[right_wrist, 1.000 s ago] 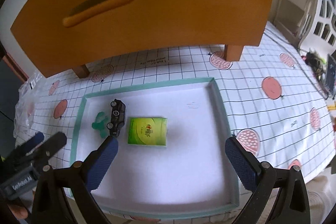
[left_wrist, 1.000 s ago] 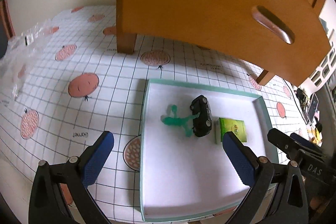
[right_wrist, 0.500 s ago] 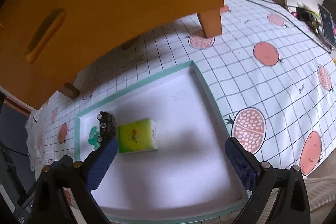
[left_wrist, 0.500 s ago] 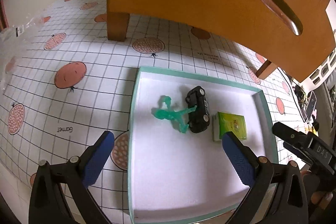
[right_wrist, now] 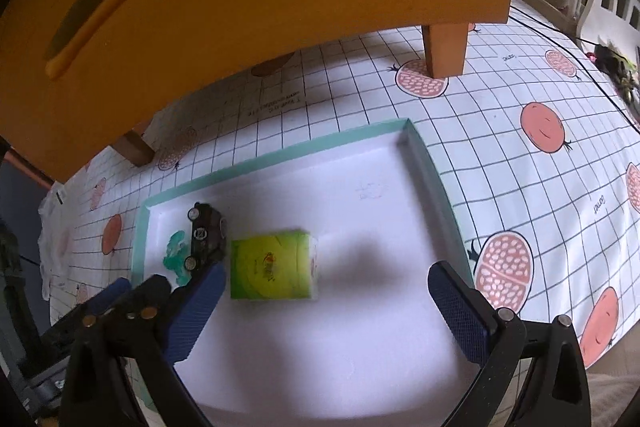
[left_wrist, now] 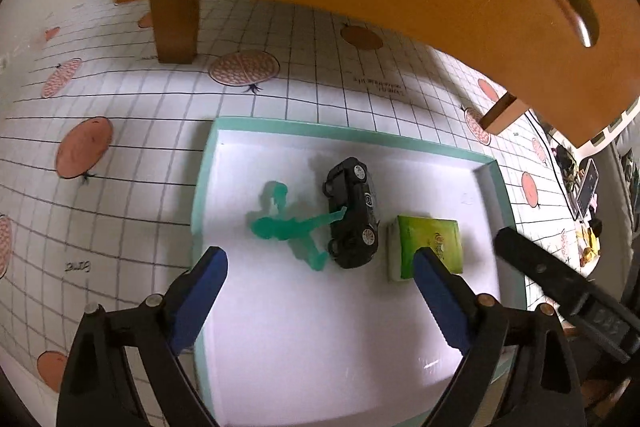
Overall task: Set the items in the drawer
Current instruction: 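Lower both tools toward the black toy car and green figure in the tray, then close the left tool on the black toy car and green figure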
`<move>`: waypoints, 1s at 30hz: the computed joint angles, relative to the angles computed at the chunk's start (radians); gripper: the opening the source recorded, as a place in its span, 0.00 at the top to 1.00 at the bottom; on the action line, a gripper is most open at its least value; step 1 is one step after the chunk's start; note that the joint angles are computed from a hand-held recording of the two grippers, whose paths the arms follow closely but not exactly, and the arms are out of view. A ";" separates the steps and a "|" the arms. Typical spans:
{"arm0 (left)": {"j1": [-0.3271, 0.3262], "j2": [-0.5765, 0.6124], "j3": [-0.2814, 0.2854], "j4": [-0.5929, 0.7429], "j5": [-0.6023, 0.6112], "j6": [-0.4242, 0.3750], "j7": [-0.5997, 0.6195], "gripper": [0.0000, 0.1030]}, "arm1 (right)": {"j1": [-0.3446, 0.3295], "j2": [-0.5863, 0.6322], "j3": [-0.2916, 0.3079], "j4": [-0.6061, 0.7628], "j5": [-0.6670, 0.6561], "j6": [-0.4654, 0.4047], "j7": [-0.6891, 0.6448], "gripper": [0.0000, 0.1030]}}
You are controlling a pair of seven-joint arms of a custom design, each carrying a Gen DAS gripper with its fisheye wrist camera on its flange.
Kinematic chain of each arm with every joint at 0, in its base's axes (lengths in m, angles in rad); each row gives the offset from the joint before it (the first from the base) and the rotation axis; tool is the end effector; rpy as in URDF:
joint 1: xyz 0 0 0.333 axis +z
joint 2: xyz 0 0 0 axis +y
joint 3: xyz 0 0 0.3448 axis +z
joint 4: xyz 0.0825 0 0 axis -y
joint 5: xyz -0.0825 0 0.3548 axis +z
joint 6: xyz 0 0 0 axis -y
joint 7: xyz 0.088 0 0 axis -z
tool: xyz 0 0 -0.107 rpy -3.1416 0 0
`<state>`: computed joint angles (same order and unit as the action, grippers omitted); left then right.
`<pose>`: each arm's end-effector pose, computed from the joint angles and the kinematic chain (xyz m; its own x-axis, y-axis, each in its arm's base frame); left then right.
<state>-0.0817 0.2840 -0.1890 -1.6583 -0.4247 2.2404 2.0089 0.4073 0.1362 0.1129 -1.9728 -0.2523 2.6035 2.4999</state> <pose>0.6289 -0.1719 0.5184 -0.4930 -0.8194 0.2924 -0.8428 0.3664 -0.3943 0.5225 0.3016 0.5000 -0.1649 -0.9553 -0.2452 -0.8634 0.2600 -0.4324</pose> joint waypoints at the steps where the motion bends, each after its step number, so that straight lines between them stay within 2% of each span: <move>1: -0.005 0.007 0.000 0.005 0.009 0.001 -0.004 0.09 | 0.001 -0.004 -0.005 -0.006 -0.013 0.008 0.017 0.00; 6: -0.015 0.050 -0.004 0.046 0.019 -0.027 -0.029 0.09 | 0.006 -0.008 -0.015 0.000 -0.095 0.013 0.065 0.00; 11: -0.031 0.073 -0.007 0.062 0.048 -0.021 -0.035 0.09 | -0.006 0.003 -0.005 0.002 -0.045 0.017 0.025 0.00; 18: -0.038 0.090 -0.013 0.073 0.056 0.012 -0.046 0.10 | -0.011 -0.008 -0.011 -0.023 -0.028 0.016 0.058 0.00; 20: -0.039 0.090 -0.018 0.066 0.051 0.026 -0.036 0.16 | -0.011 -0.007 -0.010 -0.022 -0.028 0.013 0.061 0.00; 25: -0.031 0.090 -0.031 0.060 0.016 0.038 0.001 0.19 | -0.010 -0.006 -0.009 -0.019 -0.032 0.009 0.066 0.00; 30: -0.044 0.079 -0.023 0.034 0.036 0.075 0.007 0.23 | -0.012 -0.007 -0.007 -0.022 -0.024 0.011 0.067 0.00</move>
<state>-0.1260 0.3635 -0.2116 -1.6245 -0.3885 2.3153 2.0163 0.3957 0.1294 0.1056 -1.9950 -0.2766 2.6145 2.5674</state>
